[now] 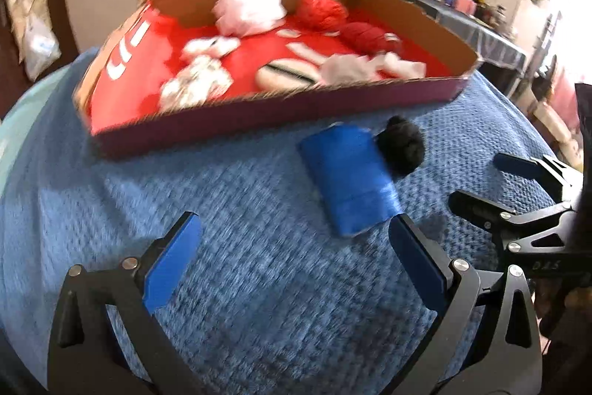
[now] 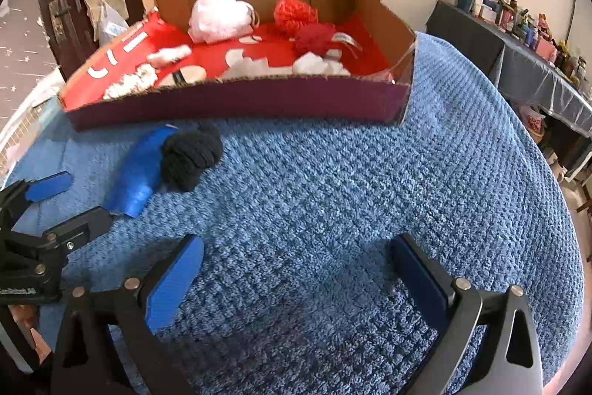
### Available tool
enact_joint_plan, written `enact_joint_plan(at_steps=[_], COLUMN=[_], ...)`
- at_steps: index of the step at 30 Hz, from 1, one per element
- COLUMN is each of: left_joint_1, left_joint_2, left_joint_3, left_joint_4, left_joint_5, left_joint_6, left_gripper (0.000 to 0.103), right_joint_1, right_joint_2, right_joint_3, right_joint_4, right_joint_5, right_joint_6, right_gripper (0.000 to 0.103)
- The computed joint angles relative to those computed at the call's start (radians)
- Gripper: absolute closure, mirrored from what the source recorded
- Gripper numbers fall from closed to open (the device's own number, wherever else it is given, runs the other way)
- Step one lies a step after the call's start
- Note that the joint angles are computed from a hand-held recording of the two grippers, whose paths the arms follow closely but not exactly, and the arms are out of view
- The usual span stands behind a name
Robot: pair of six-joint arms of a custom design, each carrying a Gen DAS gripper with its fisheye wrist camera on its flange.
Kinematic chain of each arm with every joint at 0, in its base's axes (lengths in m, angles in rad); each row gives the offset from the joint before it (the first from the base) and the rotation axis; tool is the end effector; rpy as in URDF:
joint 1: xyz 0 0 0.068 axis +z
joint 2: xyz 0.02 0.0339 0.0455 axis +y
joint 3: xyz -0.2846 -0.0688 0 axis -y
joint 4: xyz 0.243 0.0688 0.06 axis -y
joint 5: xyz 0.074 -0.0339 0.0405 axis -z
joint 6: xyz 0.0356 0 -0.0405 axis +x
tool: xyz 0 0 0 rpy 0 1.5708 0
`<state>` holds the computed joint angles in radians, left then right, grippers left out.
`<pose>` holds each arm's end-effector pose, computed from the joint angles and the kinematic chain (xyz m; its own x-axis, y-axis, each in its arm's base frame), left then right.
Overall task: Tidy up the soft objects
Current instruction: 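Grasp the blue pad with the left tool while the right tool grasps the black pom-pom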
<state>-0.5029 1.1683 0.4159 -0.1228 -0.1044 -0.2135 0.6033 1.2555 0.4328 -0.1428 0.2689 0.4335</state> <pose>0.1744 -0.0917 0.1691 -0.7465 0.1701 -0.6432 0.2688 0.9615 -0.0576 0.1722 0.1072 0.1577 -0.7920 -0.0539 -0.6081 -0.0990 0.9943 0.0407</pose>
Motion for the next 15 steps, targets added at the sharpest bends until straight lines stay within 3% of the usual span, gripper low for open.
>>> enact_joint_plan(at_steps=[10,15], left_joint_1=[-0.004,0.043], left_joint_2=[0.215,0.174], left_joint_3=[0.117,0.081], left_joint_4=[0.026,0.049], left_joint_5=[0.018,-0.023], left_joint_6=[0.039,0.103], left_gripper=[0.000,0.000], right_joint_1=[-0.112,-0.105], right_joint_2=[-0.117,-0.083], right_joint_3=[-0.030,-0.018], right_joint_4=[0.015,0.038], right_joint_5=[-0.084,-0.094], right_joint_6=[-0.067,-0.084], right_gripper=[0.000,0.000])
